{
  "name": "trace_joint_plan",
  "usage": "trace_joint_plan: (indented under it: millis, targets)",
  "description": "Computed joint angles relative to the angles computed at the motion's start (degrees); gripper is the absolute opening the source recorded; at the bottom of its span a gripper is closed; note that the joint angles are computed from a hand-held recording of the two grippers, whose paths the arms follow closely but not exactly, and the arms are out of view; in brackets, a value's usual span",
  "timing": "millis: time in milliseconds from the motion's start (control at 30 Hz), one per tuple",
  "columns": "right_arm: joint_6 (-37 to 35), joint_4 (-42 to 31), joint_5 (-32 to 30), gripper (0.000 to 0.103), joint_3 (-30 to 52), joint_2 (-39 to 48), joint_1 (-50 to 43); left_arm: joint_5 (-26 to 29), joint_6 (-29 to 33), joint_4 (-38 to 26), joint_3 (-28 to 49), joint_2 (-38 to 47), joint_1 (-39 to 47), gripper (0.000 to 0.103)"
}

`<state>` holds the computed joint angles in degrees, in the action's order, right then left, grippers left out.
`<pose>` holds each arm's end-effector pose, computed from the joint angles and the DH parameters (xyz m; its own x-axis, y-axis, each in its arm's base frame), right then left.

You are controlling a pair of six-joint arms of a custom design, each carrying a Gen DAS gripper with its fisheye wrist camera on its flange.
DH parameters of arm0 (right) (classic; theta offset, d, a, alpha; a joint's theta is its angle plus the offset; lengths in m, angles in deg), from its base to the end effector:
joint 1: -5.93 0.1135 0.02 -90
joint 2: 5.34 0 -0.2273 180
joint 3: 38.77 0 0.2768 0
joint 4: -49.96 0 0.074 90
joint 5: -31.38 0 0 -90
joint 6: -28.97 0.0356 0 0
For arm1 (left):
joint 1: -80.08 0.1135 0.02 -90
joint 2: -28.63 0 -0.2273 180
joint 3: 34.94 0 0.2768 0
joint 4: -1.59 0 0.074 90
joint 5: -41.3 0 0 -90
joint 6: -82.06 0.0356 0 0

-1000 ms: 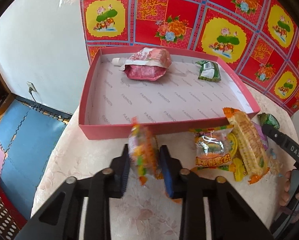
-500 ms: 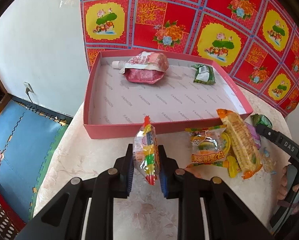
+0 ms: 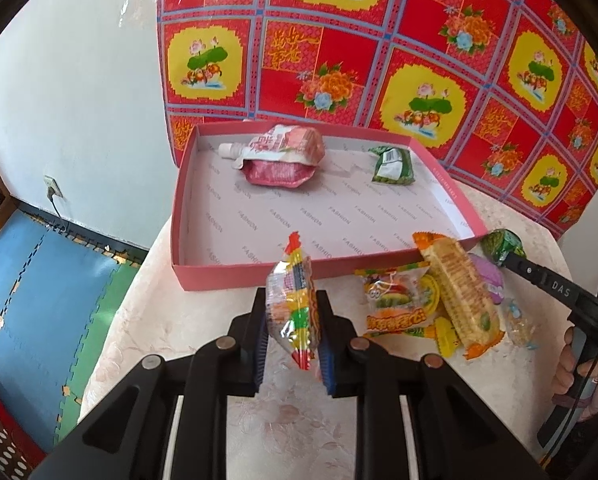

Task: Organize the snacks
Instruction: 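Grasp the green snack bag with the right gripper while the left holds the candy pack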

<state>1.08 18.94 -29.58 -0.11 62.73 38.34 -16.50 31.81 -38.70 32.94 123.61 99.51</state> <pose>0.2018 0.1077 0.0970 -0.5789 0.5478 -0.6040 0.5244 0.8173 0.2387 0.3139 0.0906 0.1177 -0.7258 0.3177 -0.6101 0.4888 0.8623 -0.1324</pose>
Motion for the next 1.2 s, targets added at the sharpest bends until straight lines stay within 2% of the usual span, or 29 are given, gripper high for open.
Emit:
trace_joint_plan:
  millis: [133, 300, 567, 633, 700, 767, 900, 1200]
  targets:
    - [-0.27, -0.83, 0.93, 0.002, -0.26, -1.75, 0.38, 1.18, 0.33, -1.10, 0.18, -1.02, 0.40, 0.022]
    - [-0.61, -1.36, 1.90, 0.002, -0.04, -2.25, 1.00, 2.09, 0.25, -1.30, 0.49, -2.06, 0.55, 0.022]
    - [-1.65, -0.88, 0.00, 0.002, -0.08, -2.91, 1.16, 2.24, -0.56, -1.26, 1.16, -1.86, 0.58, 0.022]
    - [-0.56, -2.42, 1.09, 0.013, 0.77, -2.73, 1.72, 2.04, -0.84, -1.09, 1.16, -1.77, 0.49, 0.022]
    - [-0.05, -3.44, 1.81, 0.040, 1.57, -2.16, 1.78, 1.89, -1.00, -1.04, 1.23, -1.59, 0.45, 0.022]
    - [-0.73, -3.93, 1.25, 0.051, 2.62, -0.76, 0.89, 1.72, -1.13, -1.01, 1.30, -1.43, 0.38, 0.022]
    - [-5.30, -1.16, -2.52, 0.053, 3.92, 2.66, -2.23, 1.58, -1.22, -0.87, 1.13, -1.50, 0.27, 0.022]
    - [-10.00, 1.26, -4.93, 0.055, 7.19, 9.13, -5.99, 1.48, -1.38, -0.67, 0.97, -1.61, 0.17, 0.022]
